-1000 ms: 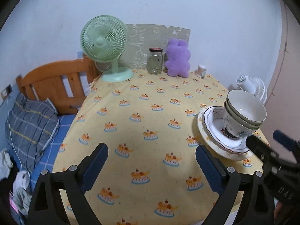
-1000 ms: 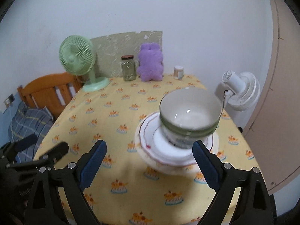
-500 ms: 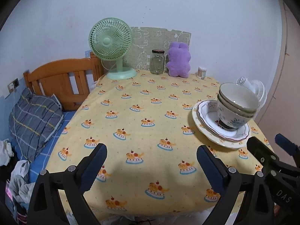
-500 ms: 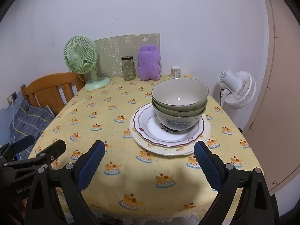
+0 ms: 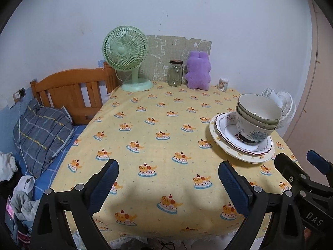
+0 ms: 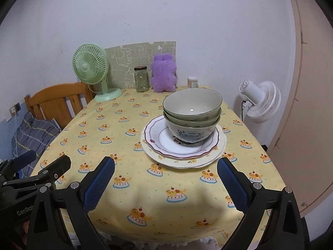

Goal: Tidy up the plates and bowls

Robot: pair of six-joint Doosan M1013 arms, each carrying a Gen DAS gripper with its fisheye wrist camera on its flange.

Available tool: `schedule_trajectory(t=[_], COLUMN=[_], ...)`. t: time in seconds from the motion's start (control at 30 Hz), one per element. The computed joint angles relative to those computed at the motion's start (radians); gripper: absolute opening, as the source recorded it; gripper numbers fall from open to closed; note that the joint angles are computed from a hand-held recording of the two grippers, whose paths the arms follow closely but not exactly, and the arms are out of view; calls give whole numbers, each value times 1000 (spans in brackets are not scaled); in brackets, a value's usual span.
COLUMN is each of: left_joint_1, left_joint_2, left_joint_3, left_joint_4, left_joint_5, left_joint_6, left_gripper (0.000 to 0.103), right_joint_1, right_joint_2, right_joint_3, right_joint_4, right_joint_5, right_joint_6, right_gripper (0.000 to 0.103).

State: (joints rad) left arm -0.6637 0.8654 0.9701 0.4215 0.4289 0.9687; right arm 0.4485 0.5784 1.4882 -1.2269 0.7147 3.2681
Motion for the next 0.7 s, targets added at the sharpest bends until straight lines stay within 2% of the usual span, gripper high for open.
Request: schedule_trajectory(t=[0.7], left_joint_1=[-7], left_joint_2=[-11], left_joint_3=[17], left_joint_4=[38], left_joint_5=[-9], left_joint_6=[-36], left_gripper=[99], right_joint_1=[1], right_joint_2=[-13], right_joint_3=[20], right_joint_4=[-11], right_joint_5=[5], right_joint_6=[31], right_gripper=[100])
